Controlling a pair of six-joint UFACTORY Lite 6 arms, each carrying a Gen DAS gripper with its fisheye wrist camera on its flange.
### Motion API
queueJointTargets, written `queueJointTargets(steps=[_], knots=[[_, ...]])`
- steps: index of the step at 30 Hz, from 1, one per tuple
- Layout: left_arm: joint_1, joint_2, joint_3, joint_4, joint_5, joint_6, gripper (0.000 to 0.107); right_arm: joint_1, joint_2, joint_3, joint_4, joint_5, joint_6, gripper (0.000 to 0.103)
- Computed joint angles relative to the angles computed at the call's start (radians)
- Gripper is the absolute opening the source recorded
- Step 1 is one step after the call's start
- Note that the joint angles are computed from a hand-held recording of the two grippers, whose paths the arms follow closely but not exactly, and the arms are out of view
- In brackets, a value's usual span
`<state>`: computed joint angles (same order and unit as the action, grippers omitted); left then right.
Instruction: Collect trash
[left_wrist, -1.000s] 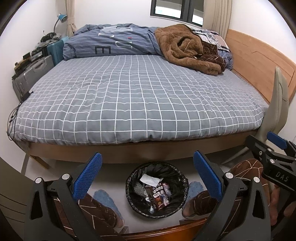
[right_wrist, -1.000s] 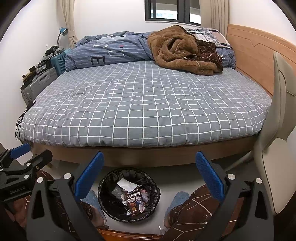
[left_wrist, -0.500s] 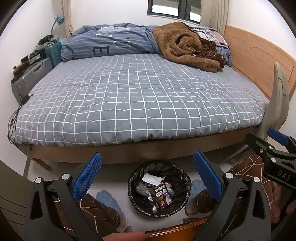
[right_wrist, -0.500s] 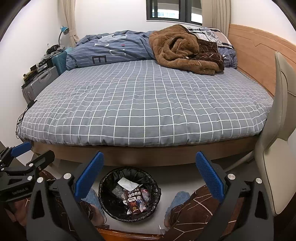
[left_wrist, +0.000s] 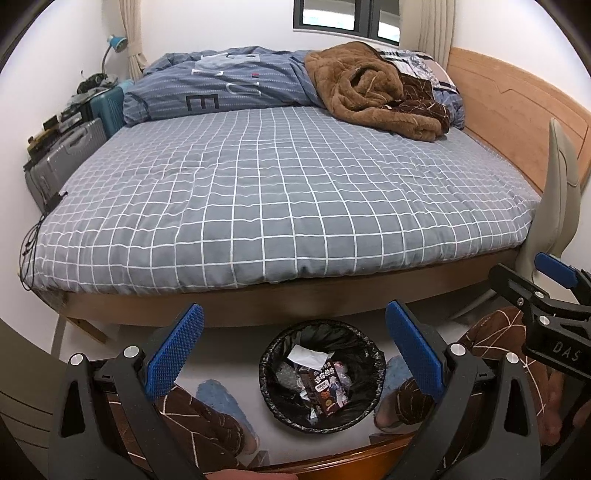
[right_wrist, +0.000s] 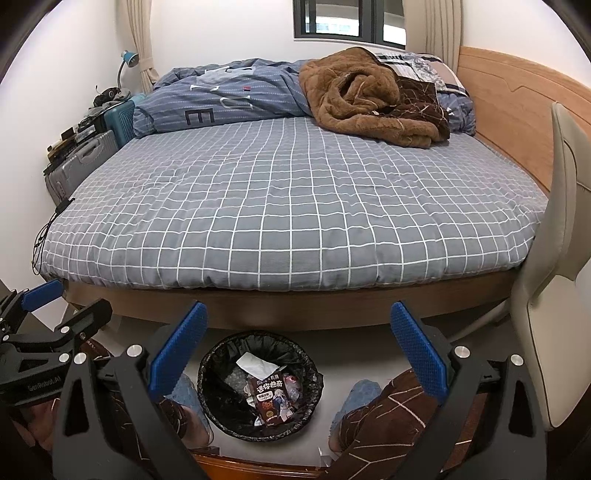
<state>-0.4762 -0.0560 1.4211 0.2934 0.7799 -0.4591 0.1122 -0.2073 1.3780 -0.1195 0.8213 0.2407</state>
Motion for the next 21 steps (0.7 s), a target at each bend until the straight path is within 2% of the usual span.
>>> queueJointTargets(steps=[21], knots=[[0.005, 0.025, 0.041, 0.003, 0.029, -0.009, 0.097, -0.003, -0.001, -0.021, 0.015, -0.016, -0.019, 0.095]])
